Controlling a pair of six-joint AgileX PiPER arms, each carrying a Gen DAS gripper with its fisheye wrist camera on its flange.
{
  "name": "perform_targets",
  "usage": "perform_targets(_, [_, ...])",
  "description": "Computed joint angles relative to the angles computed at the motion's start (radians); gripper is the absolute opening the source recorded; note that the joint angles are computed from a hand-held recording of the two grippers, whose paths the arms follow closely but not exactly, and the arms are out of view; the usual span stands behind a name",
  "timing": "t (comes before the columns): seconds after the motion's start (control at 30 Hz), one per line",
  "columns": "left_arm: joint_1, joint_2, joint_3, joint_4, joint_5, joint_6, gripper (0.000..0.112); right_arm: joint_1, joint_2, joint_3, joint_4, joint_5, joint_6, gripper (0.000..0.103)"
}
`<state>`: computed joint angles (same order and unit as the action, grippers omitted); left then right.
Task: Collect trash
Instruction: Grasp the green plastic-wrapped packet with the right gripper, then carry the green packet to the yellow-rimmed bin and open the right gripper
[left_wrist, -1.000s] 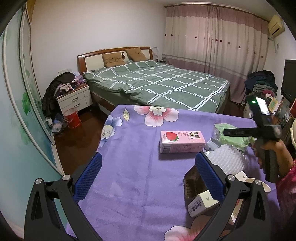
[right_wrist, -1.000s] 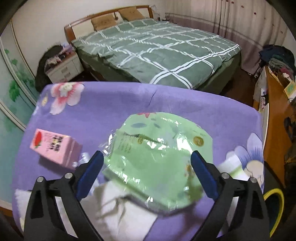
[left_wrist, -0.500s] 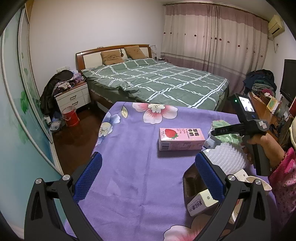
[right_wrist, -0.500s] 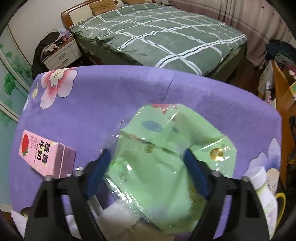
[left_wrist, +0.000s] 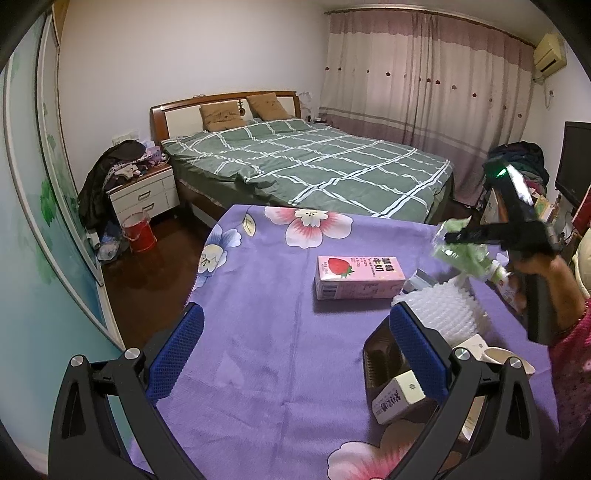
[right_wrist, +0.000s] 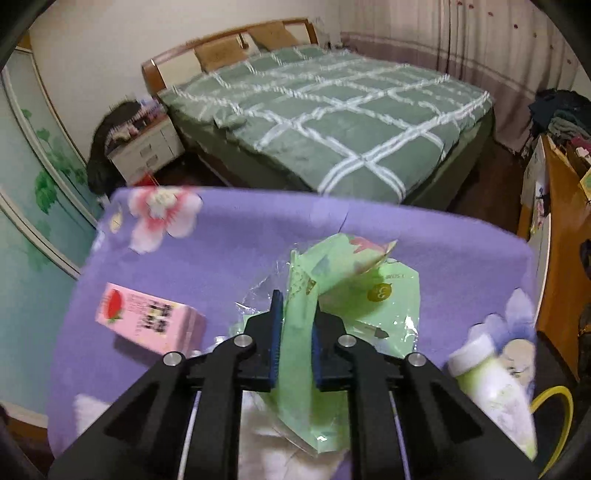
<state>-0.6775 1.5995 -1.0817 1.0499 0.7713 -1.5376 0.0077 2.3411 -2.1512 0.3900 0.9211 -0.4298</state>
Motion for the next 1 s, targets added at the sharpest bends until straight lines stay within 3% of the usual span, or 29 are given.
perform_targets(0.3, [-0.090, -0.006, -0.022, -0.005, 0.005, 0.019, 0.099, -0.220, -0.335, 0.386, 0.190, -0.060, -0.267, 0.013])
perform_targets(0.43, [-0.142, 0.011, -0.041, -0.008, -0.007, 0.021, 0.099, -0.368, -0.394, 0.501, 0.194, -0.098, -0.341, 0.014])
perform_targets(0.67, [-0.234, 0.087, -0.091, -0.043, -0.028, 0.054, 0.099, -0.572, -0.224, 0.452, 0.082, -0.166, -0.292, 0.014])
perform_targets(0.83, [-0.273, 0.164, -0.157, -0.113, -0.049, 0.108, 0.099, -0.622, -0.044, 0.322, 0.004, -0.155, -0.233, 0.015])
perform_targets(1.0, [-0.306, 0.233, -0.238, -0.159, -0.032, 0.169, 0.099, -0.651, 0.072, 0.202, -0.013, -0.116, -0.205, 0.026])
